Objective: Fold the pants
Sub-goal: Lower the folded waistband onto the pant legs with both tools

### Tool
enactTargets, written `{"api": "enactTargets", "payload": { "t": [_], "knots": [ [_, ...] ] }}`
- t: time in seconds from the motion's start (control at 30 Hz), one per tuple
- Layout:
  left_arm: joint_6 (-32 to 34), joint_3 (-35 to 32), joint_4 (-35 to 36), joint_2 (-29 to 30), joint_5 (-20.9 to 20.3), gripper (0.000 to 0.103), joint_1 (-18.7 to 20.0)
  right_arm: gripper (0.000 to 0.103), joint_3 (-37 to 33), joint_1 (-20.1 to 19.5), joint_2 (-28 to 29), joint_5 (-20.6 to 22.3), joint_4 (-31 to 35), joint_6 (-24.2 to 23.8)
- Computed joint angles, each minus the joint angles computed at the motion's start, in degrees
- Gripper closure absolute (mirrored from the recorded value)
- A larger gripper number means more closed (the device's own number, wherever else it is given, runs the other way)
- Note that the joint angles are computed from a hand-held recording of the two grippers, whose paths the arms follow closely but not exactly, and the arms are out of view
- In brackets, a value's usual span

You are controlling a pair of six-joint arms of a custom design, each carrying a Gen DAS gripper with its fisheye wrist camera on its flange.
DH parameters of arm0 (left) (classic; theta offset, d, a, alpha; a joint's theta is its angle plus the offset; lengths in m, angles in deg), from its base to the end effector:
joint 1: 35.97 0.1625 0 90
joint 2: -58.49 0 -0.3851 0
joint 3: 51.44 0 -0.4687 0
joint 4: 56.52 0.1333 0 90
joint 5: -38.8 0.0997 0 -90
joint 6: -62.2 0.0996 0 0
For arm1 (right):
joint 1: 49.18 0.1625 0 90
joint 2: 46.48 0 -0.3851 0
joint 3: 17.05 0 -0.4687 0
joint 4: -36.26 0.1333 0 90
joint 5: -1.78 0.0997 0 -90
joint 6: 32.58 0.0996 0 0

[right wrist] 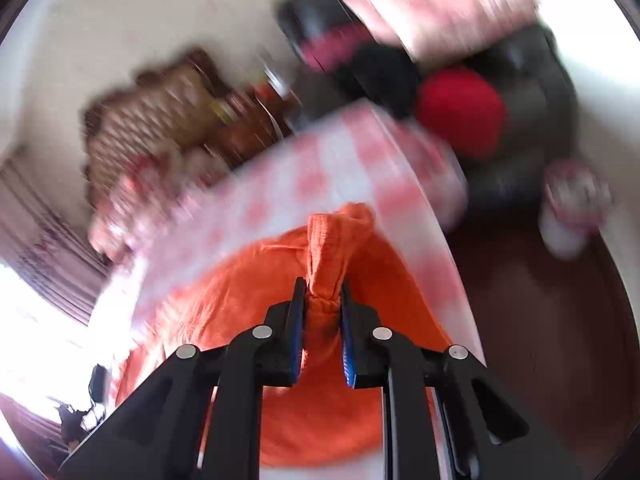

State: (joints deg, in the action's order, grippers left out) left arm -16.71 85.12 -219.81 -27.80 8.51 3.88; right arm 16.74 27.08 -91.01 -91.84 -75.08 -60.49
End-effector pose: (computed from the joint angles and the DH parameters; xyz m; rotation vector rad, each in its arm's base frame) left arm -0.1941 -0.4477 0.1791 -0.9338 2.4267 -1.5644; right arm -0.0838 -0.8775 0.4886 0.3197 -2.7783 0.7200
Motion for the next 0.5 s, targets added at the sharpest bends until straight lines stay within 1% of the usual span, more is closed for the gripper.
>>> {"api": "enactTargets", "payload": {
  "t": [0.03, 0.13, 0.2, 0.3, 0.37, 0.4, 0.43, 0.5],
  "knots": [
    [-0.11, -0.02, 0.46, -0.20, -0.04, 0.060, 0.05, 0.087, 2.54, -0.56, -1.15, -0.99, -1.49, 0.35],
    [-0.01, -0.28, 1.04, -0.50, 0.41, 0.060, -0.02, 0.087, 5.97, -1.93, -2.91, -1.78, -3.83, 2.20],
    [0.16, -0.17, 1.04, -0.66, 1.09, 0.060, -0.46, 0.087, 6.67, -2.54, -3.62, -0.54, -3.87, 3.92],
    [-2.79, 0.54, 3.25, -1.86, 2.26, 0.060, -0.91, 0.087, 9.30, -2.56, -5.56, 0.22, -4.44, 4.59],
    [-3.98, 1.40, 3.17, -2.69, 2.45, 0.060, -1.10, 0.082, 8.15, -2.61, -4.89, 1.02, -3.06, 6.38],
    [-3.57, 2.07, 1.42, -2.91, 2.26, 0.058, -1.14, 0.078, 7.53, -2.66, -4.56, 0.58, -2.40, 7.76],
    [-2.95, 2.65, -0.97, -2.87, 1.74, 0.054, -0.97, 0.077, 5.68, -2.42, -3.47, -0.47, -1.26, 8.41],
    [-2.38, 3.95, -5.93, -2.84, 0.39, 0.054, -0.50, 0.074, 5.08, -1.89, -2.78, -2.09, -1.13, 7.30]
  ]
}}
